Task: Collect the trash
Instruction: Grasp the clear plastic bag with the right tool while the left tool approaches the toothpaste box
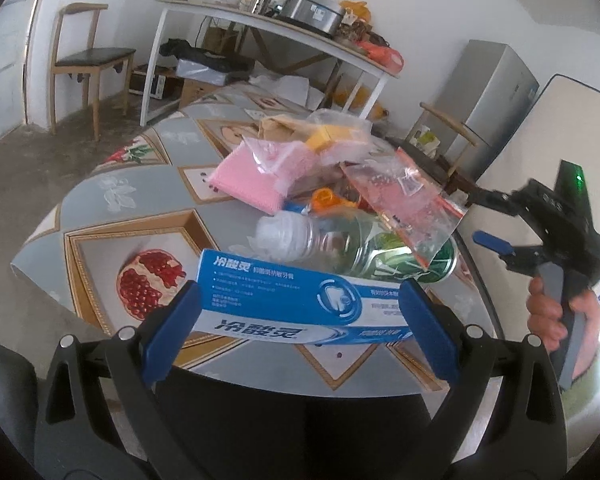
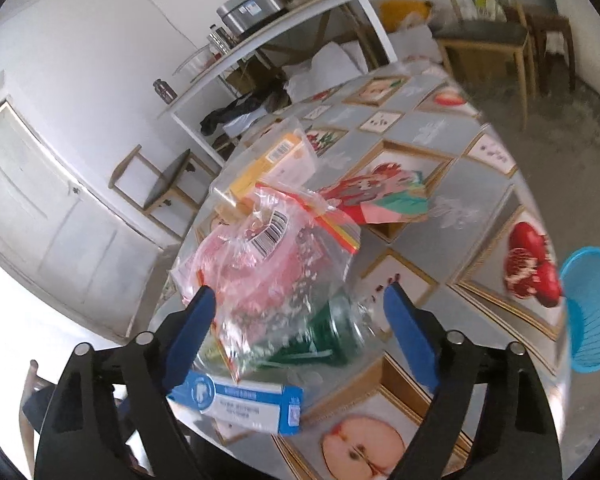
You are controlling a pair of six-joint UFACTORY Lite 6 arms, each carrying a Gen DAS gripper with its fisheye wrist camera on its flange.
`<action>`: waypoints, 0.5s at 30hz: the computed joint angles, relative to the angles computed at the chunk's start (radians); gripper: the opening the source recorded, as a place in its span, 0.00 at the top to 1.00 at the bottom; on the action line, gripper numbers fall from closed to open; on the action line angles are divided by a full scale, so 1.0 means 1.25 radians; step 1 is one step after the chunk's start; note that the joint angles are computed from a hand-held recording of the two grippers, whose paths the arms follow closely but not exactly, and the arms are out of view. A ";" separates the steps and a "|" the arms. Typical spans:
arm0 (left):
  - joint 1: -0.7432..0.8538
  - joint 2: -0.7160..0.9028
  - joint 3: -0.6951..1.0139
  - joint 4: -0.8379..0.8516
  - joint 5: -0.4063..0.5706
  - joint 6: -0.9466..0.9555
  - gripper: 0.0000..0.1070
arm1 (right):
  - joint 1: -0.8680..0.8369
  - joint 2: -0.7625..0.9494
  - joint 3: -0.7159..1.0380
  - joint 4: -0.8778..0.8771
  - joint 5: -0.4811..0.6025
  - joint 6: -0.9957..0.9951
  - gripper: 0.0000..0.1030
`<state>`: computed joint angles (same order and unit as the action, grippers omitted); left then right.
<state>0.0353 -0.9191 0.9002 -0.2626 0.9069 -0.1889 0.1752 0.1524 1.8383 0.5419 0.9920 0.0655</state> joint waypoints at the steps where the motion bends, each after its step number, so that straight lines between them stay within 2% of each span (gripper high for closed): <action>1: 0.010 0.002 -0.004 -0.011 -0.001 0.013 0.12 | -0.004 0.019 0.007 0.014 -0.001 0.002 0.26; 6: 0.097 0.038 0.012 -0.105 0.016 0.127 0.12 | -0.009 0.066 0.028 0.050 0.006 0.004 0.42; 9: 0.119 0.068 0.034 -0.124 0.014 0.166 0.12 | 0.001 0.083 0.050 0.034 0.010 0.017 0.56; 13: 0.140 0.094 0.067 -0.140 0.014 0.204 0.12 | 0.001 0.081 0.046 0.039 0.012 0.016 0.80; 15: 0.155 0.112 0.086 -0.154 0.018 0.223 0.12 | -0.006 0.077 0.035 0.051 0.016 0.009 0.85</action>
<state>0.2297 -0.7797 1.0082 -0.4549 0.9288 0.0893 0.1675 0.2480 1.8821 0.6061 1.0117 0.0765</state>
